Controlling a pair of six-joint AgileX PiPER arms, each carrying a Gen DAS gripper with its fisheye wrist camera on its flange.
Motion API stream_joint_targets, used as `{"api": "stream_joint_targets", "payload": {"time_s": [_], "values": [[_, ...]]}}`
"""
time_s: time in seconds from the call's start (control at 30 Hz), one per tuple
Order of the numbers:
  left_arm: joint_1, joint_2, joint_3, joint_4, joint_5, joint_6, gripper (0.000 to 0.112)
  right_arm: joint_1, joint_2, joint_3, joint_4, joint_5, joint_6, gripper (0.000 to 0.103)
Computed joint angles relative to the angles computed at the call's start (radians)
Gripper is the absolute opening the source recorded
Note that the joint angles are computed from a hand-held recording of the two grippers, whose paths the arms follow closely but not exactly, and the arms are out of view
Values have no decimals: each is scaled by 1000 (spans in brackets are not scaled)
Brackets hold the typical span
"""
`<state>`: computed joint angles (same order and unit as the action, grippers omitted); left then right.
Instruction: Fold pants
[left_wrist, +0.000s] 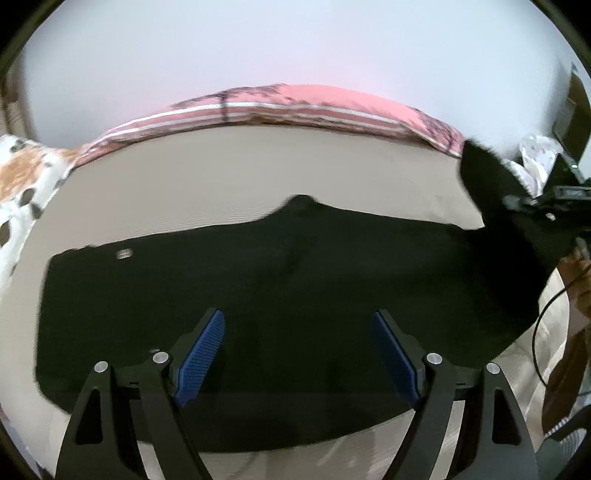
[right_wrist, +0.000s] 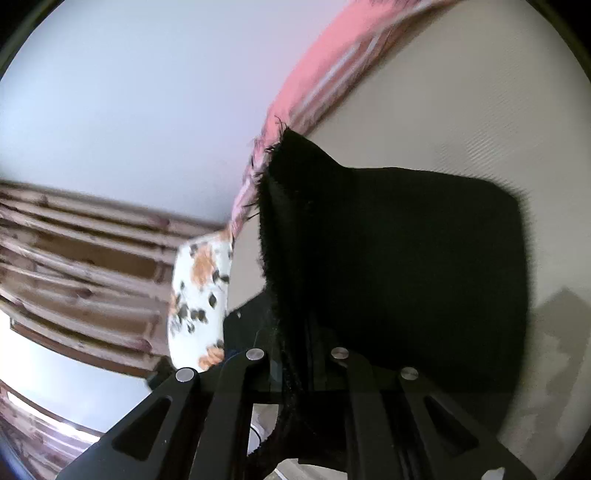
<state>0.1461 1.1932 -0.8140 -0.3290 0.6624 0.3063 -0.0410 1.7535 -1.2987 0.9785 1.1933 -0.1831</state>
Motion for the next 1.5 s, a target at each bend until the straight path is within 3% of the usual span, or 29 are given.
{"api": "stream_joint_targets", "payload": {"time_s": [0.23, 0.4, 0.43, 0.5, 0.57, 0.7, 0.8, 0.9, 1.1, 1.23, 1.5], "values": [[251, -30, 25, -206, 93, 261, 82, 280, 176, -76, -23, -111, 79, 8], [342, -5, 17, -321, 141, 375, 82, 445, 254, -191, -236, -126, 175, 12], [356, 2, 20, -338, 149, 394, 82, 464, 259, -204, -253, -123, 176, 16], [363, 13, 23, -355, 160, 413, 82, 489, 265, -225, -254, -120, 192, 38], [370, 23, 24, -372, 182, 424, 82, 496, 268, -228, -222, -127, 181, 44], [382, 41, 21, -427, 234, 456, 82, 462, 227, -208, -185, -80, 152, 45], [392, 70, 3, -477, 318, 478, 81, 442, 153, -157, -209, -112, 150, 45], [392, 138, -30, -524, 408, 471, 81, 395, 79, -89, -206, -128, 151, 46], [344, 303, -113, -603, 505, 375, 80, 279, -73, 39, -236, -139, 150, 51], [300, 403, -175, -606, 537, 314, 50, 235, -119, 84, -221, -148, 152, 51], [283, 457, -192, -540, 529, 250, 48, 167, -157, 118, -201, -149, 122, 51]]}}
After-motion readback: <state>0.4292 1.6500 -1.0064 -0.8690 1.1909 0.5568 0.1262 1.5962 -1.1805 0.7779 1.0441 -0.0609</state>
